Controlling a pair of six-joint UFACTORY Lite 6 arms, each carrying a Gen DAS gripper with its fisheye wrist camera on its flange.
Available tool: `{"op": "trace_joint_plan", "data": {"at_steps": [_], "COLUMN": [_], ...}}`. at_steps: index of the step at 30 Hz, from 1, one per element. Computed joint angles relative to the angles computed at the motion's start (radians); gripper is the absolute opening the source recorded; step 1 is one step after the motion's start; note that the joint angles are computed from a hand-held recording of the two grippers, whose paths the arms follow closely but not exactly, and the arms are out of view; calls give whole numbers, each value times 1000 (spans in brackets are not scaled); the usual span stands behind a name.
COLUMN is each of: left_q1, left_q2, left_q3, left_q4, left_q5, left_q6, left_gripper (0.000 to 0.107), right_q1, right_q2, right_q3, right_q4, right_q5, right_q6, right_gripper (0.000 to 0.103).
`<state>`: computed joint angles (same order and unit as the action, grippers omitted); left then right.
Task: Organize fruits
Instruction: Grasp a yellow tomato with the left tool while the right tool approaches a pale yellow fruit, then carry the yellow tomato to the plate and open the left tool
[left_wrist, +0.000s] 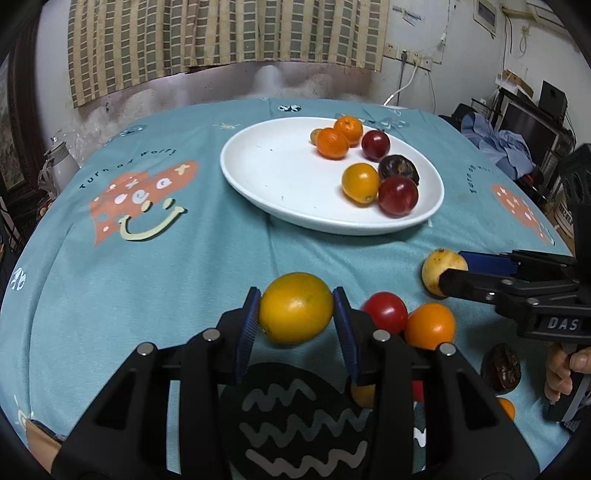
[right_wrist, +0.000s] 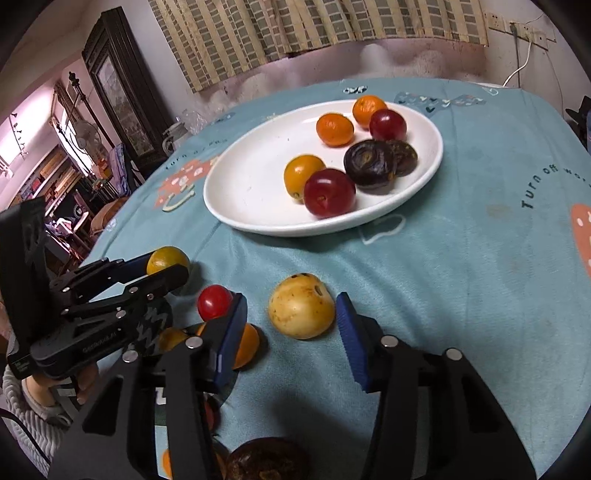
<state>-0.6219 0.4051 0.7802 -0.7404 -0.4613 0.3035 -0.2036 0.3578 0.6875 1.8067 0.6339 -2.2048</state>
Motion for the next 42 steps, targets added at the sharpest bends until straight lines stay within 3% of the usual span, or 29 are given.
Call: {"op": "trace_joint_plan", "data": {"at_steps": [5, 11, 15, 20, 26, 29, 30, 34, 40, 42], "left_q1": [-1, 19, 33, 77, 142, 140, 136, 133, 20, -32], "left_q2": [36, 24, -86, -12, 208, 234, 224, 132, -18, -44], "left_q3": [26, 5, -24, 199, 476, 484, 468, 360, 112, 35], "left_q4": [1, 74, 83, -105, -230, -235, -221, -97, -128, -134], "left_q5": [14, 2, -11, 85, 182, 147, 132, 107, 7, -40], "left_q6": [7, -72, -93, 165, 321, 326, 312, 176, 177, 144], "left_gripper": [40, 40, 40, 40, 41, 65, 66, 66, 69, 77], "right_q1": [16, -92, -146, 9, 178, 208, 209, 153, -19, -109], "right_q2": [34, -62, -157, -133, 117, 226, 231, 163, -145, -225], "right_q3": [17, -39, -57, 80, 408, 531, 531, 436, 90, -24], "right_q4": [35, -32, -62, -19, 39, -11, 20, 55, -45, -81], "right_q5": [-13, 81, 131, 10, -145, -208, -214, -129, 29, 92], "right_q6": [-20, -8, 26, 98, 195, 256, 225, 187, 112, 69], "right_gripper": [38, 38, 38, 38, 39, 50, 50, 50, 49, 63]}}
